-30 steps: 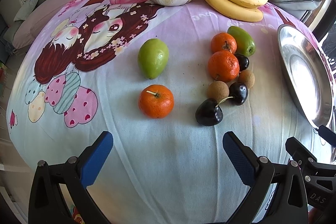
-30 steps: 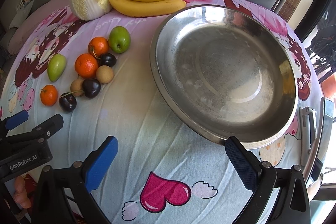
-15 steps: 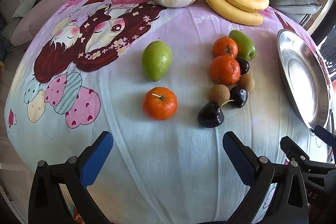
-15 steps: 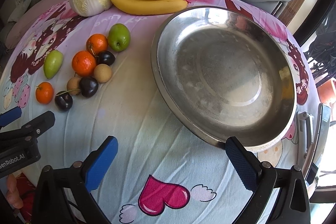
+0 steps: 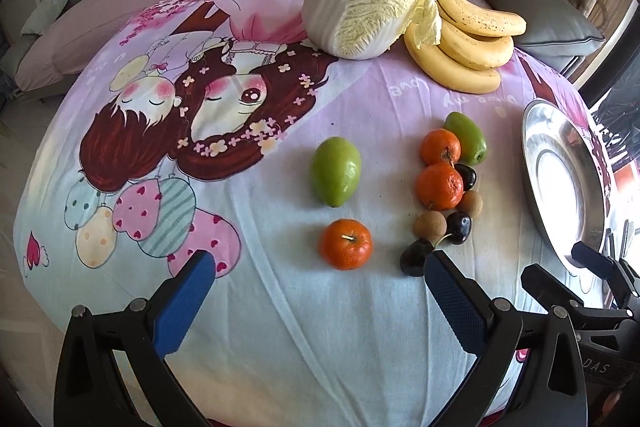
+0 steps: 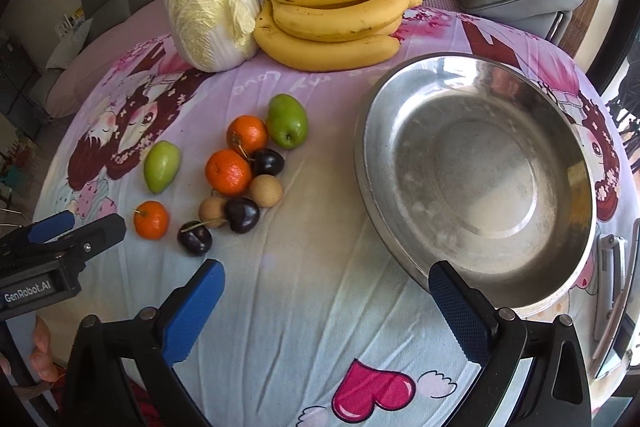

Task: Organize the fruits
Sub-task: 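Move the left tool to a tangerine while the right tool approaches a dark cherry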

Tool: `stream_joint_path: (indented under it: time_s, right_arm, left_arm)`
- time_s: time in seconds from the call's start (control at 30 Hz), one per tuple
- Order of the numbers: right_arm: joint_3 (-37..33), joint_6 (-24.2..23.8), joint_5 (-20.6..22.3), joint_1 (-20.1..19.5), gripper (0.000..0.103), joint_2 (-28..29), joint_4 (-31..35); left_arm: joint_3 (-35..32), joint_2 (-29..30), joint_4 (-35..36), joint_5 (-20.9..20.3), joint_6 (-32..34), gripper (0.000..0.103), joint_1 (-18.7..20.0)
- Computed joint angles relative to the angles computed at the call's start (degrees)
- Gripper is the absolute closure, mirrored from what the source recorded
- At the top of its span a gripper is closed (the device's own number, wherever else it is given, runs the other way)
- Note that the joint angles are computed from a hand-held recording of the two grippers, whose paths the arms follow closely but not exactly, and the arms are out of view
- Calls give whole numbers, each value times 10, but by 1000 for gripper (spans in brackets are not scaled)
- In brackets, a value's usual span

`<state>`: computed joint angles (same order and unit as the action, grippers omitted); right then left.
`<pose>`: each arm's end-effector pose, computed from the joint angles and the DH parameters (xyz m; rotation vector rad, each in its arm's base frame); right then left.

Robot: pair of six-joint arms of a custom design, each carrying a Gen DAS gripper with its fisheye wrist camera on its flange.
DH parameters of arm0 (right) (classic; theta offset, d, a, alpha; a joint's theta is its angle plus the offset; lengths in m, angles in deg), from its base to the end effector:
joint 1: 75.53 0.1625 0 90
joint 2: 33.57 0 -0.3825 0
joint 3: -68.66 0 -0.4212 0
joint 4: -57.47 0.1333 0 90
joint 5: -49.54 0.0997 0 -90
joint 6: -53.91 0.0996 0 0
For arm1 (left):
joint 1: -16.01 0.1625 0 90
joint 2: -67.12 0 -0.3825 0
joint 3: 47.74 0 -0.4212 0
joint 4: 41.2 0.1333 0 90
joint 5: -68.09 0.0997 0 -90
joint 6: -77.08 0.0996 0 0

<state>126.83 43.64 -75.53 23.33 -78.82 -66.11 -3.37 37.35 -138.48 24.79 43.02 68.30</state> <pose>0.1987 -0.7806 0.2989 0.2726 -2.4812 0.4445 -0.3448 -0.7823 0.1658 0.1408 2.3645 -0.4765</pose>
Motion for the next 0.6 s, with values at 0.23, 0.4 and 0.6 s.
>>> stream_joint_path:
  time_s: [0.23, 0.4, 0.6]
  right_arm:
    - [-125, 53, 32, 0, 0, 68, 176]
    - [-246, 112, 43, 1, 0, 136, 301]
    - [-389, 137, 31, 10, 0, 221, 402]
  left_arm:
    - [-103, 38, 93, -63, -3, 0, 27]
    - [-228, 97, 180, -99, -11, 0, 45]
    - [-339, 154, 230, -107, 3, 0, 51]
